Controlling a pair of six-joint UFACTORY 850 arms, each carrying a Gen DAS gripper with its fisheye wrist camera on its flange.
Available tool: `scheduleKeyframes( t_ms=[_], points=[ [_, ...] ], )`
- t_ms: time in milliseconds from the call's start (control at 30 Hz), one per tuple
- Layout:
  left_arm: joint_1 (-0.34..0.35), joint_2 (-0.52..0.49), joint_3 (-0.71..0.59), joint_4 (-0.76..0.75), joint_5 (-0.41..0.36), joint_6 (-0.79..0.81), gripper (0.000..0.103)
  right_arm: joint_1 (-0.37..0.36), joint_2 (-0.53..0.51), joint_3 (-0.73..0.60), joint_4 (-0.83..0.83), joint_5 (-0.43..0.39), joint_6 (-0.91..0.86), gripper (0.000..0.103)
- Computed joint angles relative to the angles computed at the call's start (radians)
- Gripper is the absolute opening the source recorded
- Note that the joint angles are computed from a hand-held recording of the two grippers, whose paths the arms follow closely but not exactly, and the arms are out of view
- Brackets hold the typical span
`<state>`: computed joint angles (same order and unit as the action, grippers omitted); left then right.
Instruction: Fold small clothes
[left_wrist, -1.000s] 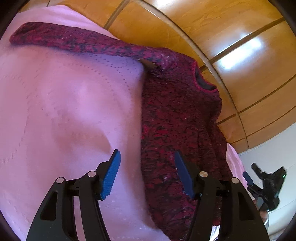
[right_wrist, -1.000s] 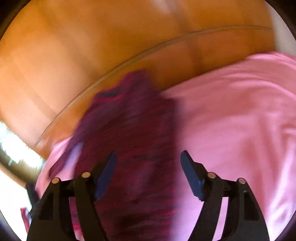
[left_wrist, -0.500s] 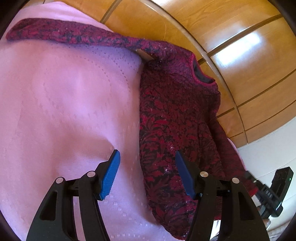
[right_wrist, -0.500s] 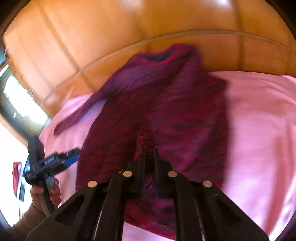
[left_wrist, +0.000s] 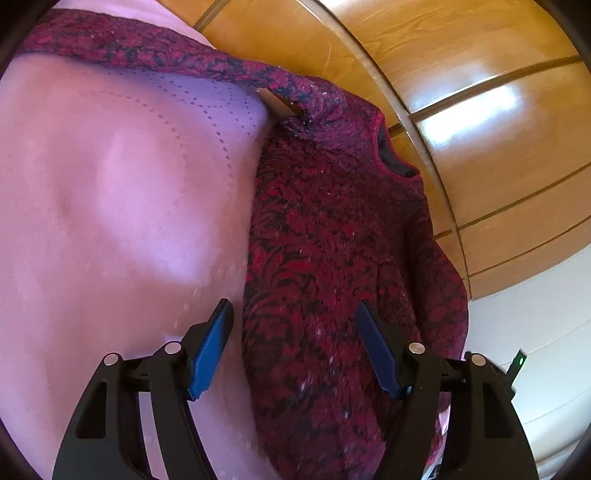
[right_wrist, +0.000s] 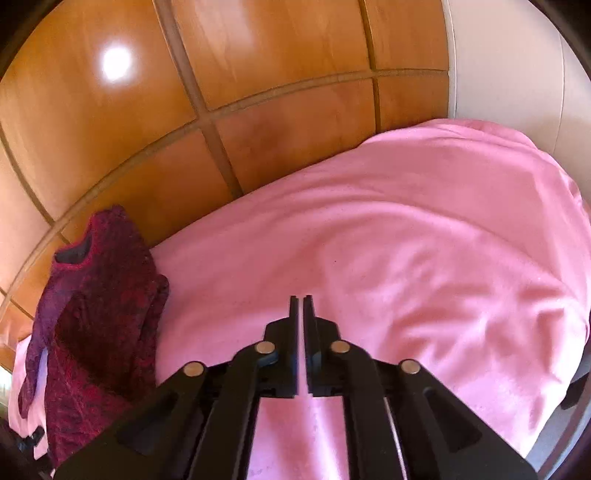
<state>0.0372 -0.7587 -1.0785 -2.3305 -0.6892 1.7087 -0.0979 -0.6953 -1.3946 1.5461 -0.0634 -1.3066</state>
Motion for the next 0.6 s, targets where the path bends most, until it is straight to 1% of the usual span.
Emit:
scheduleKeyframes(
  t_ms=[33,67,133,167,200,300,333,367,400,433,467,500,567,600],
  points=[
    [0.001,-0.008,-0.012,0.006,-0.006,-0.016,0.068,-0.002,0.002,0.006,0.005,-0.016,-0.017,0.043],
    [0.002,-0.012,-0.018,0.011,-0.01,-0.024,0.068,-0.005,0.022,0.043,0.051,-0.057,-0.074,0.053],
    [0.0,-0.02,-0.032,0.02,-0.016,-0.04,0.068,-0.008,0.059,0.099,0.072,-0.12,-0.117,0.053],
    [-0.001,-0.023,-0.035,0.02,-0.02,-0.043,0.068,-0.013,0.084,0.139,0.071,-0.155,-0.127,0.057],
    [-0.001,-0.023,-0.034,0.015,-0.022,-0.041,0.068,-0.022,0.113,0.191,0.051,-0.208,-0.109,0.06],
    [0.004,-0.024,-0.025,0.019,-0.045,-0.045,0.065,-0.056,0.157,0.304,-0.053,-0.379,-0.015,0.061],
    [0.007,-0.024,-0.022,0.031,-0.054,-0.064,0.06,-0.061,0.166,0.338,-0.086,-0.438,0.007,0.061],
    [0.011,-0.024,-0.018,0.042,-0.059,-0.076,0.054,-0.061,0.171,0.359,-0.107,-0.477,0.015,0.06],
    [0.013,-0.024,-0.018,0.052,-0.062,-0.088,0.05,-0.056,0.178,0.391,-0.125,-0.533,0.011,0.06],
    [0.015,-0.024,-0.016,0.066,-0.064,-0.102,0.039,-0.05,0.179,0.403,-0.123,-0.559,-0.001,0.06],
    [0.016,-0.023,-0.014,0.074,-0.06,-0.109,0.032,-0.04,0.175,0.41,-0.115,-0.59,-0.016,0.06],
    [0.018,-0.021,-0.009,0.076,-0.066,-0.116,0.029,-0.022,0.168,0.411,-0.1,-0.618,-0.034,0.06],
    [0.022,-0.013,0.003,0.071,-0.085,-0.127,0.02,0.012,0.149,0.393,-0.072,-0.627,-0.046,0.059],
    [0.021,0.002,0.018,0.053,-0.084,-0.114,0.018,0.03,0.125,0.365,-0.065,-0.629,-0.04,0.055]
  ],
)
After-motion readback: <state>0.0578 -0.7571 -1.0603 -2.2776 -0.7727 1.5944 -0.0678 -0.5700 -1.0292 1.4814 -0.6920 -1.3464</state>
